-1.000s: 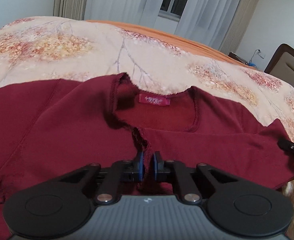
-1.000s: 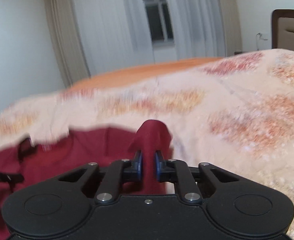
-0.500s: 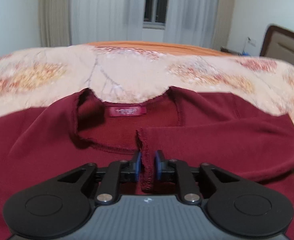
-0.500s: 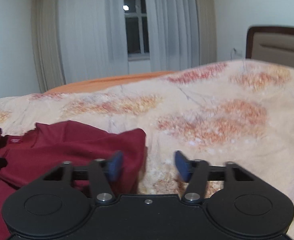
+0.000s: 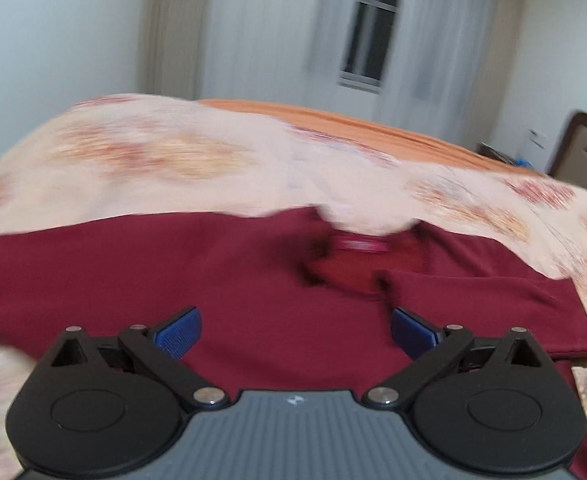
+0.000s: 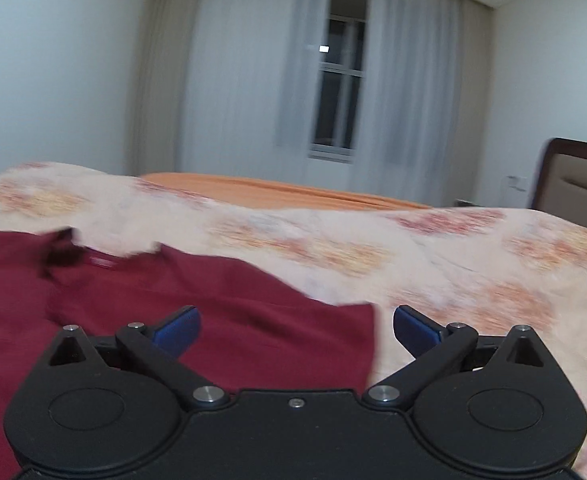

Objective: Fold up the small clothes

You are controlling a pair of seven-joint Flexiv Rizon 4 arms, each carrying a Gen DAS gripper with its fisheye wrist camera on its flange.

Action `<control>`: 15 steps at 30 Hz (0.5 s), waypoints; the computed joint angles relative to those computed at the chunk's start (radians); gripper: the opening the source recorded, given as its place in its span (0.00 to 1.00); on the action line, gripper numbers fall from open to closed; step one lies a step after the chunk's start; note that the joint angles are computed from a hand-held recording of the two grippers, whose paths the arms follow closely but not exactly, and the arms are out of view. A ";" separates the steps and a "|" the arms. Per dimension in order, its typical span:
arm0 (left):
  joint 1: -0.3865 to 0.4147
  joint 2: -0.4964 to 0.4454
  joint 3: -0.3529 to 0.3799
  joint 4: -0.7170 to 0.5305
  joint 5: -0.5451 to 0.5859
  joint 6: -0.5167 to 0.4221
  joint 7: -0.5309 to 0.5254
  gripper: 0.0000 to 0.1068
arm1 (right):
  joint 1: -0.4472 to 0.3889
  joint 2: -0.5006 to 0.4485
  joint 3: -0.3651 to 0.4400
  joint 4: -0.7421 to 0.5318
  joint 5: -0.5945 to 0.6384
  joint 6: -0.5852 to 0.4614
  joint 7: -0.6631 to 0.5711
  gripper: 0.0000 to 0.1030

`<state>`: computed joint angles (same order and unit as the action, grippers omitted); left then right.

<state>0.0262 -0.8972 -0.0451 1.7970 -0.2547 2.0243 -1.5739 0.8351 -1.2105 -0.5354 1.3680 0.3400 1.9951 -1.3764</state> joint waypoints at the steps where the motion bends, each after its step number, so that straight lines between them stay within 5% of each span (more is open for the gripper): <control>1: 0.007 0.022 0.018 0.043 -0.015 0.015 -0.016 0.96 | -0.023 0.024 0.059 0.003 -0.043 0.017 -0.005 0.99; 5: 0.018 0.074 0.113 0.179 -0.116 0.066 -0.069 0.96 | -0.085 0.071 0.244 -0.018 -0.172 0.038 -0.016 0.99; 9: 0.059 0.097 0.175 0.272 -0.198 0.084 -0.108 0.96 | -0.083 0.079 0.324 -0.034 -0.242 0.034 -0.027 0.99; 15: 0.285 0.076 0.114 0.327 -0.135 0.175 -0.282 0.96 | -0.093 0.098 0.432 -0.005 -0.345 0.016 -0.012 0.99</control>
<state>0.3112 -0.8211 0.0690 2.1245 -0.3893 2.1997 -1.8556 0.7417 -1.1122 -0.1033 1.3626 -0.0051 2.0107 -1.3885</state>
